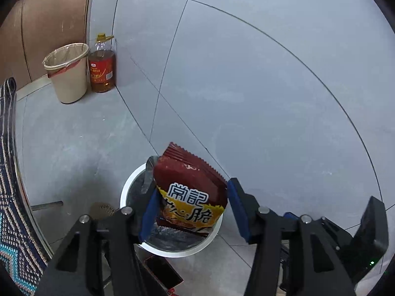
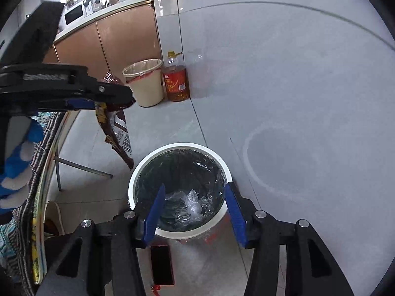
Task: Collect trash
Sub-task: 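Carry both held bags over the white trash bin on the floor, then open the right tool over the bin while the left tool opens, dropping the snack bag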
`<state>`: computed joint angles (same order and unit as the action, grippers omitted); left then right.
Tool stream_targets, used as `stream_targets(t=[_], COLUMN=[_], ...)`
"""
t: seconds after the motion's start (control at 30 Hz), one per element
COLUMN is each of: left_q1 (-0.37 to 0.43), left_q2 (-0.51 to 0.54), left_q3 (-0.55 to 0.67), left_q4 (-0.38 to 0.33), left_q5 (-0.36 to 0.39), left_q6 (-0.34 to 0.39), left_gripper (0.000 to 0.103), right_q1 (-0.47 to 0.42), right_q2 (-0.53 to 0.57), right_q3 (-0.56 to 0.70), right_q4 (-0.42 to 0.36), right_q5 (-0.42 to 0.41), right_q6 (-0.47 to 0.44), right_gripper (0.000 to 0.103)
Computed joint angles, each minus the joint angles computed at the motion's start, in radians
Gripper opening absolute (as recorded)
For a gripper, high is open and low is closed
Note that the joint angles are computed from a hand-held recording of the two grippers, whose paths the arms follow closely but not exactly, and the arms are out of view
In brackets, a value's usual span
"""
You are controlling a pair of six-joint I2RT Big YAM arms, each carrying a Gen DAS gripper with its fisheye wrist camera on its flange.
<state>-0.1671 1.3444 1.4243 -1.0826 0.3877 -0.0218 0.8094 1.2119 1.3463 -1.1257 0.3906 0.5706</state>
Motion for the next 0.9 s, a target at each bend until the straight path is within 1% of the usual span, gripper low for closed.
stream_targets(t=[0.13, 0.3, 0.4, 0.53, 0.57, 0.63, 0.73, 0.83, 0.9], left_q1=[-0.001, 0.002, -0.006, -0.007, -0.010, -0.012, -0.018, -0.013, -0.008], left_q2=[0.009, 0.026, 0.043, 0.043, 0.040, 0.029, 0.009, -0.011, -0.009], left_q3=[0.009, 0.019, 0.033, 0.025, 0.021, 0.005, -0.021, -0.050, -0.048], left_q4=[-0.005, -0.016, -0.041, -0.027, -0.019, 0.006, 0.042, 0.088, 0.080], left_q5=[0.012, 0.025, 0.004, -0.003, -0.014, -0.027, -0.023, 0.018, 0.047], left_q6=[-0.011, -0.004, 0.001, -0.015, -0.017, -0.009, 0.011, 0.006, 0.012], left_gripper=[0.053, 0.053, 0.053, 0.053, 0.053, 0.053, 0.053, 0.053, 0.053], right_q1=[0.012, 0.016, 0.015, 0.010, 0.006, 0.003, 0.000, -0.003, -0.006], right_q2=[-0.006, -0.011, -0.011, -0.010, -0.010, -0.010, -0.013, -0.015, -0.018], right_q3=[0.007, 0.002, -0.003, -0.011, -0.014, -0.017, -0.027, -0.036, -0.040], right_q4=[-0.010, -0.005, 0.000, 0.007, 0.012, 0.016, 0.023, 0.029, 0.031], right_q5=[0.016, 0.022, 0.019, 0.010, 0.005, 0.002, -0.002, -0.004, -0.005], right_q6=[0.004, 0.008, 0.010, 0.010, 0.009, 0.010, 0.013, 0.016, 0.019], right_gripper=[0.048, 0.050, 0.051, 0.053, 0.053, 0.054, 0.054, 0.055, 0.055])
